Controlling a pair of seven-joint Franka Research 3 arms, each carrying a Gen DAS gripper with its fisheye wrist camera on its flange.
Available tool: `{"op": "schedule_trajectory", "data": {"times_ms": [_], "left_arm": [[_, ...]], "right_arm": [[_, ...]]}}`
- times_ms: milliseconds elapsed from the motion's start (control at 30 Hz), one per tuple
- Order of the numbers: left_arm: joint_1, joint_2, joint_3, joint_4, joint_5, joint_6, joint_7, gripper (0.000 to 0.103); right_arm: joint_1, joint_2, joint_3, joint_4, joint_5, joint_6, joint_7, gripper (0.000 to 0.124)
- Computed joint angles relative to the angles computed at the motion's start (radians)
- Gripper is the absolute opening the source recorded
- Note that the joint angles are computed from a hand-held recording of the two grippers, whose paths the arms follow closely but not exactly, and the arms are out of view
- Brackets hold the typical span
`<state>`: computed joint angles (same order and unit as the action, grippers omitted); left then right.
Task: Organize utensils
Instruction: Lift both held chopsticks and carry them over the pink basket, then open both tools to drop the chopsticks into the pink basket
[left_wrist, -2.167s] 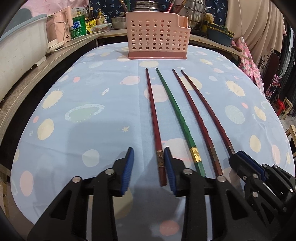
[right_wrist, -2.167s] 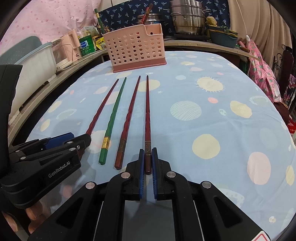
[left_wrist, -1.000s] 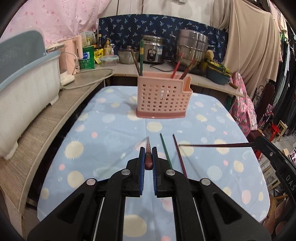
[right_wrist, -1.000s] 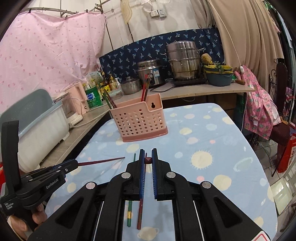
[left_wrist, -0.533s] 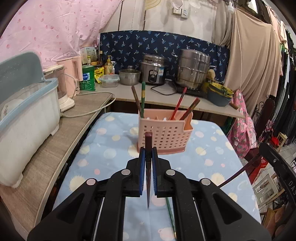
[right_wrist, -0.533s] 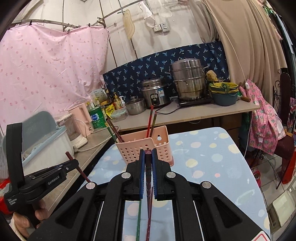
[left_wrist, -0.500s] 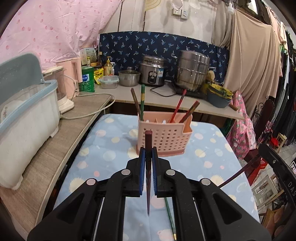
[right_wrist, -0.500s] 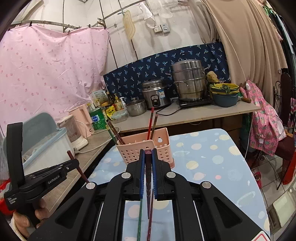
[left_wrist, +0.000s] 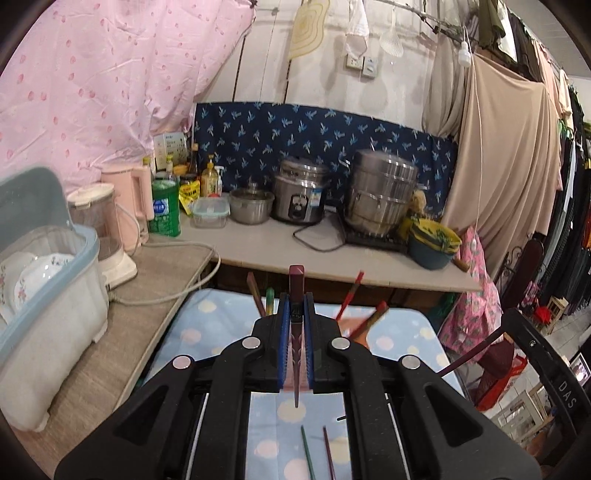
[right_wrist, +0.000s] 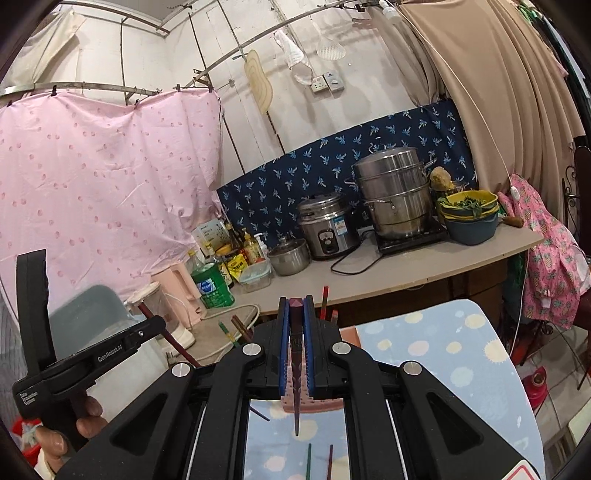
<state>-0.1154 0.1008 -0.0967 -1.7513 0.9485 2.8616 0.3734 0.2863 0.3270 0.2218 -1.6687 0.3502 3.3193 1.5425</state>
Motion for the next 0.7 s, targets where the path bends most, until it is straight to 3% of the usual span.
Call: {"op": "schedule_trajectory", "data": {"times_ms": [133,267,467,700], "left_arm": [[-0.016,0.074,0.02,0.133,0.029,-0.012,-0.024,0.007],[-0.05,0.163,0.063,0.269,0.089,-0.036,-0.071,0.007],[-0.068,0.283,0.096,0.397,0.019,-0.049,-0.014,0.007],[-0.074,0.346,0.119,0.414,-0.082,-0.041,0.064,0.007]], "right_arm": [[0.084,0.1,-0.111,0.187,-0.001,-0.061,0.029,0.007],[0.123,0.217,-0.173,0.379,-0.012,-0.123,0.073,0.007],[0.154,0.434,-0.265,0.711,-0.067,-0.264,0.202,0.007],[0.13,0.598,-0.25,0.939,-0.16,-0.412,0.269,0.007]]}}
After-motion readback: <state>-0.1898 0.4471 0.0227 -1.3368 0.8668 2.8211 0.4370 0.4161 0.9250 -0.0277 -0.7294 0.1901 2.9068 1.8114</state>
